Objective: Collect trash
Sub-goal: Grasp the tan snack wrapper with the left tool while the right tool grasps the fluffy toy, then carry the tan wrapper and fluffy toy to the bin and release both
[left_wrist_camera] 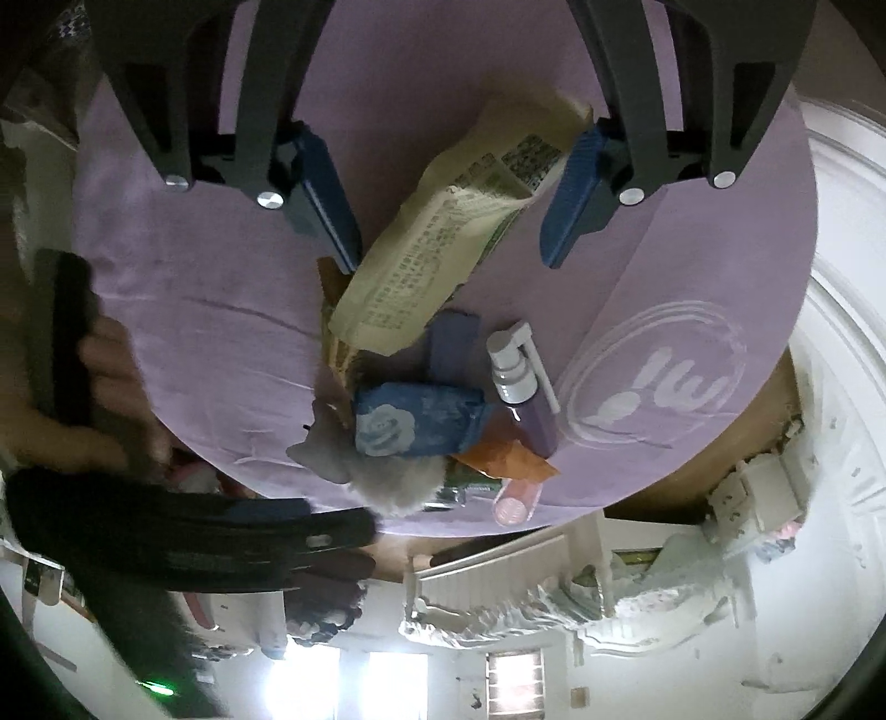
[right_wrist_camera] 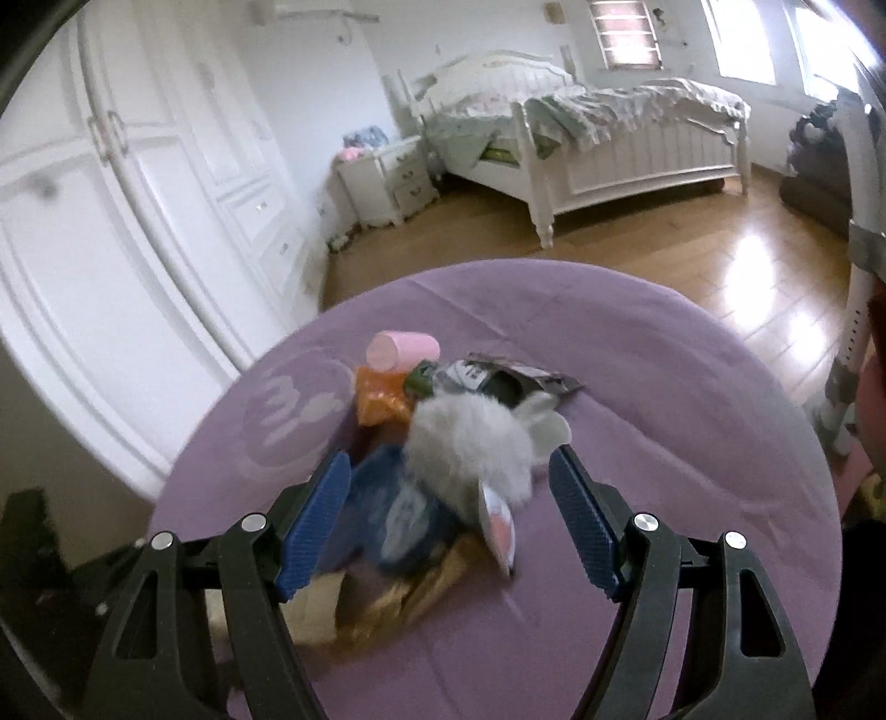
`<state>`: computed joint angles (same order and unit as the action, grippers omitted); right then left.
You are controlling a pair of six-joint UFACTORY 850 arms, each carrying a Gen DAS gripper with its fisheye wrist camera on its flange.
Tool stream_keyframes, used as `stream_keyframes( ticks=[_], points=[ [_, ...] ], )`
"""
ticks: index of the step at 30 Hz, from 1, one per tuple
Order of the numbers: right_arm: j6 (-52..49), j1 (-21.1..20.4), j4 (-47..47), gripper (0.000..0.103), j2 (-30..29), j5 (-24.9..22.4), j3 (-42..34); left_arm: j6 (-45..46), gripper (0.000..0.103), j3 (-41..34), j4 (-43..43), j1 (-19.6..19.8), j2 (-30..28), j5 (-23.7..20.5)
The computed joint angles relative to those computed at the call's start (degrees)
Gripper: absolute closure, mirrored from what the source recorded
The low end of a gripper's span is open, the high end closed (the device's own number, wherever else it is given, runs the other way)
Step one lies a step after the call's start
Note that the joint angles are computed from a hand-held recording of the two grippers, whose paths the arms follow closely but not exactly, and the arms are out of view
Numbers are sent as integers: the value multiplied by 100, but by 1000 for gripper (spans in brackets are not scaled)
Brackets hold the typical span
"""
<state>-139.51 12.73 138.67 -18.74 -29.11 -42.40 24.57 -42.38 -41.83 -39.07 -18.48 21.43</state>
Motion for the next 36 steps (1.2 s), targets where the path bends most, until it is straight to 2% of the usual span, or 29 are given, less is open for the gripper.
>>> stream_keyframes(
  ticks=[2,3,4,5,6,8,9,10,13,19,23,28,36],
  points=[
    [30,104,8,29,-231,271,-286,-83,39,-40,115,24,-38,-53],
    [19,145,33,34,-319,374,-378,-103,40,-57,124,30,-60,-64],
    [-3,197,57,38,-420,530,-494,-215,45,-74,217,55,-82,-101],
    [-150,268,180,44,-533,764,-623,-324,47,-88,311,81,-99,-157],
    [-257,301,265,52,-602,874,-686,-323,48,-88,283,83,-108,-153],
    [-365,329,323,59,-718,950,-755,-652,56,-86,569,138,-120,-233],
    [-427,321,389,62,-725,870,-719,-883,65,-85,772,175,-117,-297],
    [-407,294,358,63,-712,778,-680,-1169,68,-89,1003,224,-123,-367],
    [-272,165,303,64,-540,361,-435,-2022,71,5,1655,331,-62,-312],
    [-50,-283,162,64,358,-761,582,-2283,72,231,1484,219,235,90],
    [34,-580,33,64,1000,-1209,1232,-1879,72,247,815,-43,528,258],
    [-1,-962,-61,64,1672,-1498,1869,-1141,72,45,1,-448,730,315],
    [212,-1815,-564,64,2287,-1783,2429,-304,72,-538,-602,-984,477,311]
  ],
)
